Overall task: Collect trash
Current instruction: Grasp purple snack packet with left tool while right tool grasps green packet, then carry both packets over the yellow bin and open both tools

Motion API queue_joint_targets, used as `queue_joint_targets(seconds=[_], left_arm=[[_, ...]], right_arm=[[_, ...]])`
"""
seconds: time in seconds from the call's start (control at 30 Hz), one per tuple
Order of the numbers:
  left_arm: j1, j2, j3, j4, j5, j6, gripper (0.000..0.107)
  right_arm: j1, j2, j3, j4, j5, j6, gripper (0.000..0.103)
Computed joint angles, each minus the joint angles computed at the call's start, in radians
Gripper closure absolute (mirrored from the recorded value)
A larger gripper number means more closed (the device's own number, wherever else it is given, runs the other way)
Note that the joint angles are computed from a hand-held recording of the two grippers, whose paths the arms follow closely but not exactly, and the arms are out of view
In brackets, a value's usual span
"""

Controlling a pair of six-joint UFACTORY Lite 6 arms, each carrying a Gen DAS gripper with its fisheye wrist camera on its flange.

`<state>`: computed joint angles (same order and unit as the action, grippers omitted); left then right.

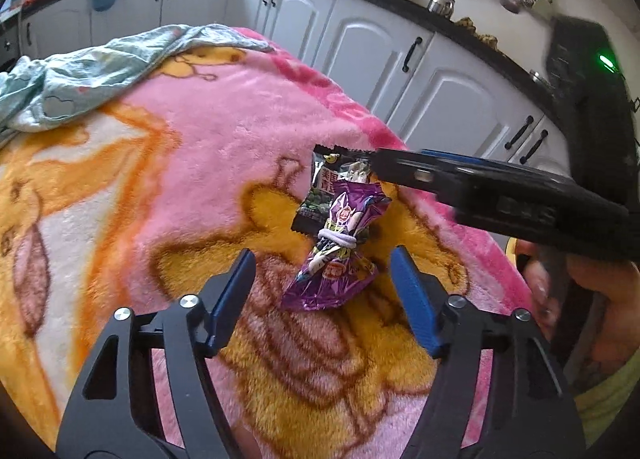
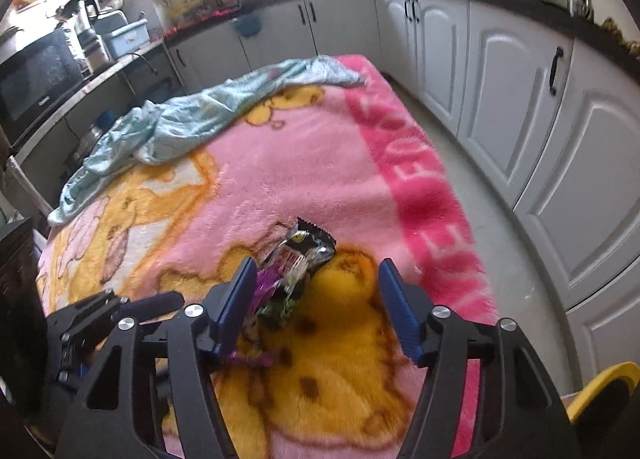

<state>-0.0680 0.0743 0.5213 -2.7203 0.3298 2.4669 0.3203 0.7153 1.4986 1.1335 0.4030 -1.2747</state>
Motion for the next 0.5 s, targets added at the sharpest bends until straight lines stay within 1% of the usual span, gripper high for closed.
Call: queue_joint_targets(seconds=[0.07, 0.17, 0.2, 0.23, 0.27, 0.3, 0.33, 0.4, 0.47, 0.5], left_arm=[[0.001, 0.042, 0.029, 0.028, 0.002, -0.025, 0.055], [0.009, 0.091, 0.058, 0.093, 0.008, -0.087, 0.063], [0.007, 0.105, 0.063, 0.091, 0.010, -0.084, 0.065], [0.005, 0.113, 0.064, 0.081, 0.015, -0.074, 0.068], [0.007, 0.116, 0.063, 0.086, 0.022, -0.077, 0.069], [0.009, 0.117, 0.063, 0.093, 0.024, -0.083, 0.070], [0.014, 0.117, 0.062, 0.111, 0.029, -0.098, 0.071], [0.016, 0.113, 0.055, 0.111, 0.034, -0.094, 0.074], [0.025, 0.099, 0.037, 0.140, 0.052, -0.117, 0.081], [0.026, 0.091, 0.031, 0.143, 0.050, -0.119, 0.083]], right_arm=[[0.008, 0.080, 0.102, -0.097, 0.024, 0.142, 0.044], [0.012, 0.164, 0.209, -0.176, 0.067, 0.271, 0.049], [0.012, 0.193, 0.243, -0.185, 0.091, 0.293, 0.053], [0.012, 0.214, 0.268, -0.196, 0.107, 0.313, 0.058], [0.013, 0.228, 0.281, -0.200, 0.114, 0.328, 0.062], [0.010, 0.237, 0.289, -0.187, 0.128, 0.328, 0.071], [0.007, 0.238, 0.287, -0.173, 0.137, 0.320, 0.083], [0.004, 0.211, 0.241, -0.111, 0.126, 0.259, 0.086], [-0.003, 0.154, 0.157, -0.023, 0.106, 0.154, 0.089], [-0.009, 0.120, 0.111, 0.022, 0.101, 0.101, 0.090]])
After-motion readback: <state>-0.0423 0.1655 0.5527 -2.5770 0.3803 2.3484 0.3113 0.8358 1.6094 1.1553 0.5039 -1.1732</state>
